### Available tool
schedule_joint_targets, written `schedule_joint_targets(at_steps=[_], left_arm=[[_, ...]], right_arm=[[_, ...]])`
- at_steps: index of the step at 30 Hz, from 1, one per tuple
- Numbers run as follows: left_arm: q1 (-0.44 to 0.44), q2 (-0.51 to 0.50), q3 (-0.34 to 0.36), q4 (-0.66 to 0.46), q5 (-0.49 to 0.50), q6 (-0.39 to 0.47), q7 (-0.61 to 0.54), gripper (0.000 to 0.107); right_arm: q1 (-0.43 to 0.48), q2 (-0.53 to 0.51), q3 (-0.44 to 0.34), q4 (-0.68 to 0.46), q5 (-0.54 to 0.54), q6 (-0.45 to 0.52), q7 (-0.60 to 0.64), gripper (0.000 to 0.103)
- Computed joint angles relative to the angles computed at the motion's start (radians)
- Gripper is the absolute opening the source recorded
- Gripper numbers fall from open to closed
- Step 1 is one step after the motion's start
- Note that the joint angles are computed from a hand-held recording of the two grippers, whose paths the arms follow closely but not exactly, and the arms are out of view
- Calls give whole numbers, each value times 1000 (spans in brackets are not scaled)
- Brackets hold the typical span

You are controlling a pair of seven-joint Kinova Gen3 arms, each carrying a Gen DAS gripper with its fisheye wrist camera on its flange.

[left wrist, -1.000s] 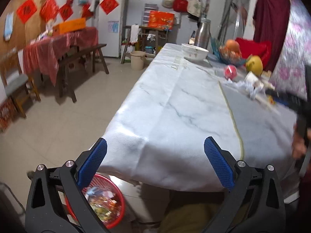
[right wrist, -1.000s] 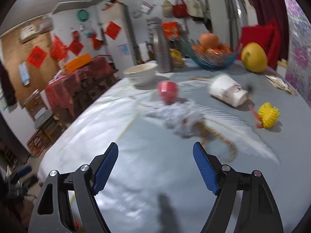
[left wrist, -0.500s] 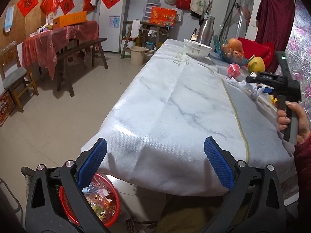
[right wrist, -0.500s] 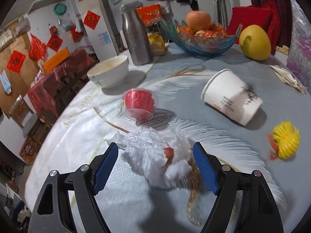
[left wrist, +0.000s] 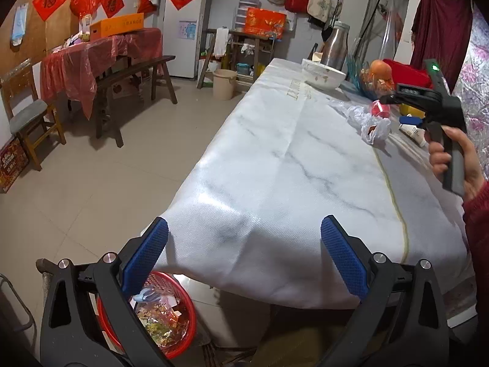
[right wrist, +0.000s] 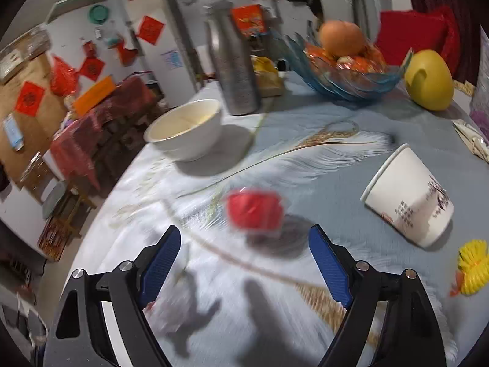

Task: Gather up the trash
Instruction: 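Move the right tool to the table and grasp the red plastic cup, then grasp the crumpled white plastic bag with the left tool while the right tool holds the cup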

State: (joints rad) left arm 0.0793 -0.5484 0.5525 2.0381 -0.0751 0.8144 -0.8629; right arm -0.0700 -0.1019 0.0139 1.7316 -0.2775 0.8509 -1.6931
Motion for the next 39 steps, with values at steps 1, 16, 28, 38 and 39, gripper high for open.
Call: schedule_joint_targets(at_steps=[1, 16, 28, 38, 39], left_arm=[[-4, 3, 5, -1, 0, 4, 3, 96], [1, 50, 54, -47, -31, 23, 31, 96], [5, 173, 133, -131, -121, -31, 57, 96], [7, 378, 232, -233, -357, -21, 219, 96], [8, 394, 246, -240, -389, -8, 251, 96]], right_arm=[[13, 19, -11, -8, 3, 3, -4, 84], [-265, -53, 234, 90, -380, 148, 452, 54], [150, -330, -41, 284, -415, 41, 460, 54], [92, -319, 53, 310, -434, 53, 494, 55], [92, -321, 59, 313, -438, 51, 492, 55]])
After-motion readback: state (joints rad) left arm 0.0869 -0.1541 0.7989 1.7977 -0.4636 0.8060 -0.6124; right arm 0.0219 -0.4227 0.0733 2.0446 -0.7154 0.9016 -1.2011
